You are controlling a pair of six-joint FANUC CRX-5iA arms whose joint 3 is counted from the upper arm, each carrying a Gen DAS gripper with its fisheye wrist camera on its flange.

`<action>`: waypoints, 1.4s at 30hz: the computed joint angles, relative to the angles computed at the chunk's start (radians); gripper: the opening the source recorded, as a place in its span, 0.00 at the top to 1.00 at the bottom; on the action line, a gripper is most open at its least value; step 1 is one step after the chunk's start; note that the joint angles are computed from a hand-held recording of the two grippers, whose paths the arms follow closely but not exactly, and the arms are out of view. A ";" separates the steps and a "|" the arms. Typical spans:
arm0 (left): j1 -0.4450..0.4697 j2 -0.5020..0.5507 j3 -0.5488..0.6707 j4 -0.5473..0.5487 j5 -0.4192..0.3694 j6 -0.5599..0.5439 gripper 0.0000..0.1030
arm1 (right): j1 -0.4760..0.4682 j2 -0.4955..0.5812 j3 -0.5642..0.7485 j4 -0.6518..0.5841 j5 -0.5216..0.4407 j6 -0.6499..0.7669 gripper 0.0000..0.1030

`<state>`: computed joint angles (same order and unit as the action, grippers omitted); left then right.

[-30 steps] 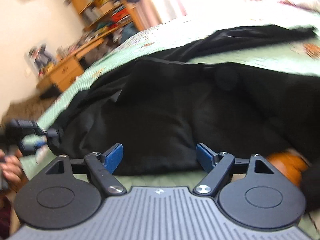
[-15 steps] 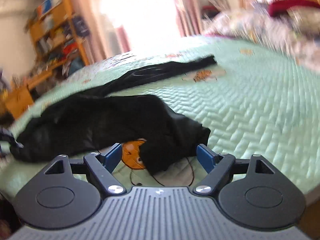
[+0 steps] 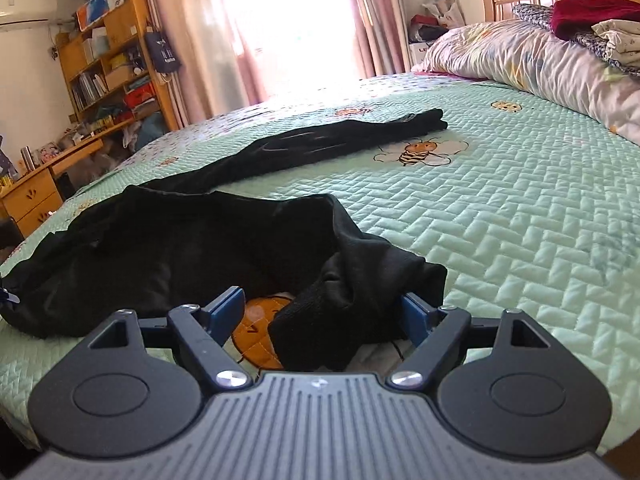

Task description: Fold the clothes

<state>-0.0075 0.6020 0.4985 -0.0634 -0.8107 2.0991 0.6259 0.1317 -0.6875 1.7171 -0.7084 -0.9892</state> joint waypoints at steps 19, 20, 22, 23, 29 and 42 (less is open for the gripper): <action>-0.068 0.014 0.134 -0.220 -0.169 0.149 0.88 | 0.005 -0.002 0.052 -0.004 -0.321 0.300 0.73; -0.067 0.013 0.130 -0.219 -0.172 0.150 0.88 | 0.001 0.010 0.072 -0.058 -0.348 0.333 0.71; -0.060 0.009 0.116 -0.194 -0.174 0.115 0.87 | -0.029 0.000 0.077 -0.130 -0.323 0.317 0.70; -0.056 0.008 0.109 -0.179 -0.175 0.092 0.86 | -0.046 -0.020 0.060 -0.142 -0.291 0.260 0.66; -0.029 -0.021 0.051 -0.091 -0.191 -0.014 0.70 | -0.059 -0.114 -0.101 -0.041 -0.208 -0.143 0.40; -0.049 -0.162 -0.049 -0.156 -0.194 0.127 0.23 | -0.107 -0.154 -0.147 0.188 -0.011 -0.435 0.25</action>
